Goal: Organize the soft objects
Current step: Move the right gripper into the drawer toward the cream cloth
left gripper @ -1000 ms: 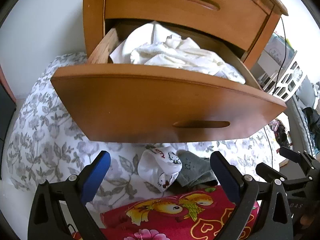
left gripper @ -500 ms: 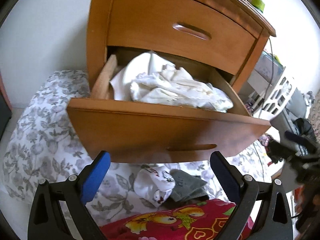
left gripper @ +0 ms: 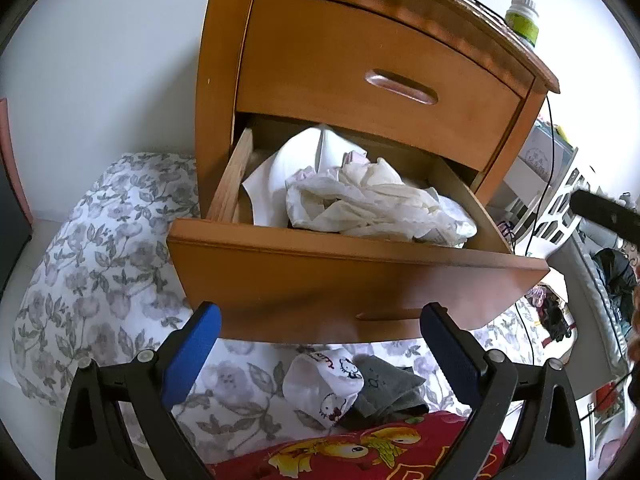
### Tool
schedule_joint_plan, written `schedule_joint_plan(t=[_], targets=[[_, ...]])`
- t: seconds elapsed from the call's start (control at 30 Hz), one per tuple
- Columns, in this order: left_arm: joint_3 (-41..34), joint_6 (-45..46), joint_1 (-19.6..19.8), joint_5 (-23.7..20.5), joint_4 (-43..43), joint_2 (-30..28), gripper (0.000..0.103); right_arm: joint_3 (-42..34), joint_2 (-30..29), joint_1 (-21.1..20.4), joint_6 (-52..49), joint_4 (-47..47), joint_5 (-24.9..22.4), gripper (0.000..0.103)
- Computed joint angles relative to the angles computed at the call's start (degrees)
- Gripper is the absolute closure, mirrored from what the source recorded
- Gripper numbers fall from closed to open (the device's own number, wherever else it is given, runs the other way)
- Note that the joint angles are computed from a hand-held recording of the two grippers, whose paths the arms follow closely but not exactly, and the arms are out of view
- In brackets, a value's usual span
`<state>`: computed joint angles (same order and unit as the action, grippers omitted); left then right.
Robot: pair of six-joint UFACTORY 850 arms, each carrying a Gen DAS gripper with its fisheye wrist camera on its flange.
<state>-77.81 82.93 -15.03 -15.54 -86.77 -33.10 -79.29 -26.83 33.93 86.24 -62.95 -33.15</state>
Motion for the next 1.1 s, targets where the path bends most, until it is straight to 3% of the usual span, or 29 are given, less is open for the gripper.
schedule_joint_plan(t=[0.1, 0.3, 0.63, 0.8, 1.1], targets=[[0.14, 3.04, 0.29, -1.21, -3.12, 0.01, 0.003, -1.75, -0.63, -0.79, -2.53, 1.31, 0.14, 0.000], [-0.84, -0.40, 0.54, -1.96, -0.26, -0.59, 0.003, -6.74, -3.08, -2.05, -8.74, 3.68, -0.79, 0.000], [-1.99, -4.97, 1.08, -3.34, 4.16, -1.49, 0.003, -16.96, -10.23, -6.67, -27.16, 22.26, 0.26, 0.003], [-2.93, -8.05, 1.17, -3.65, 7.09, -2.27, 0.003, -21.20, -14.71, -7.10, -38.68, 33.08, 0.82, 0.006], [-4.23, -13.14, 1.31, -4.70, 12.55, -3.50, 0.003, -29.55, -23.10, -6.90, -52.27, 45.68, -4.01, 0.013]])
